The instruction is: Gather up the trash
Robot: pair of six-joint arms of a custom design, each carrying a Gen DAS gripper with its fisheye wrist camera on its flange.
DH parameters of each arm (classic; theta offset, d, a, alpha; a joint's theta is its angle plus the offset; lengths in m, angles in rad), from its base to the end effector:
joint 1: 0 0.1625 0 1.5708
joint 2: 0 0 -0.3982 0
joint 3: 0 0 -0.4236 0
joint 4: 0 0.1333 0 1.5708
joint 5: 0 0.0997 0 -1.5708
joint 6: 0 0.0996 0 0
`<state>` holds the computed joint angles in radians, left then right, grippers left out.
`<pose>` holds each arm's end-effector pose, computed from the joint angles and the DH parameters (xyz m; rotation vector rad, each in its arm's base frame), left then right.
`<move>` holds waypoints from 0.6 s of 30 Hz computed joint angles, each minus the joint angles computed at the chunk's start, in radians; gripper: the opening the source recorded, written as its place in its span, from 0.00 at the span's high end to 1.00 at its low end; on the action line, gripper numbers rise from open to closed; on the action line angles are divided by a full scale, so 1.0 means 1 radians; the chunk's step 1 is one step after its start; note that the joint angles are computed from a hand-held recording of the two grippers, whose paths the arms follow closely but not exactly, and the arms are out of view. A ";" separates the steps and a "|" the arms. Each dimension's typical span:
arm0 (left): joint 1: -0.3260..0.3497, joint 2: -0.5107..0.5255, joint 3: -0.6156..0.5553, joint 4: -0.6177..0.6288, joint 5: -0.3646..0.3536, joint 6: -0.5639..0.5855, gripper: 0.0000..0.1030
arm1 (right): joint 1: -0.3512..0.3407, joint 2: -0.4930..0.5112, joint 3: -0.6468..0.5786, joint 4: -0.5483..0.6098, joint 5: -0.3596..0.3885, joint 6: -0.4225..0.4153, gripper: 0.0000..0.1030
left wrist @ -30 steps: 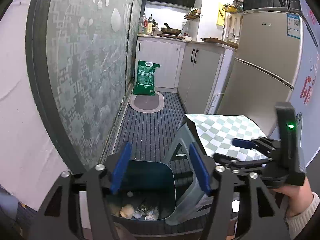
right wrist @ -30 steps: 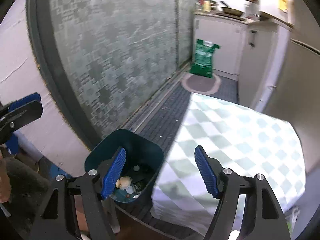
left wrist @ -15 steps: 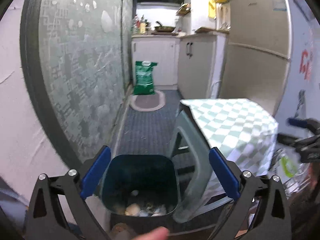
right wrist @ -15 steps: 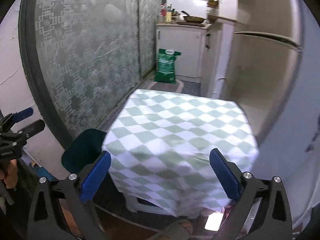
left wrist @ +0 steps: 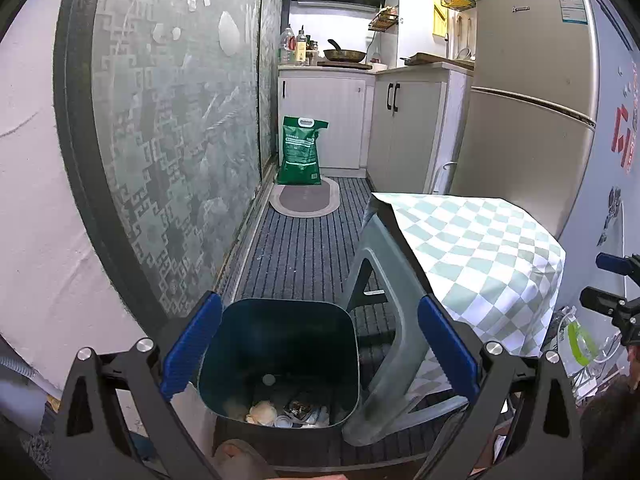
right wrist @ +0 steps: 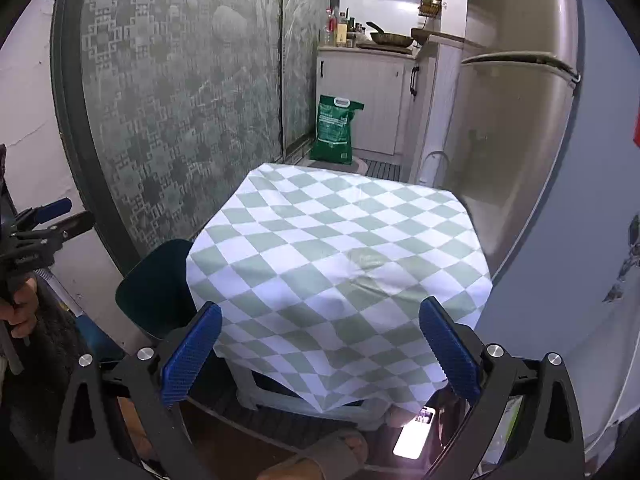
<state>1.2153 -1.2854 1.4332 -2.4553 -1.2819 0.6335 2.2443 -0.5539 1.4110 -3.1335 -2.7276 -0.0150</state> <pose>-0.0813 -0.6835 0.4785 1.1078 2.3627 -0.9434 0.4807 -0.5348 0.0859 0.2219 -2.0401 1.1164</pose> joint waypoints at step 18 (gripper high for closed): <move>0.009 -0.001 0.015 -0.012 0.005 -0.005 0.03 | 0.014 0.072 -0.091 -0.095 0.088 -0.143 0.03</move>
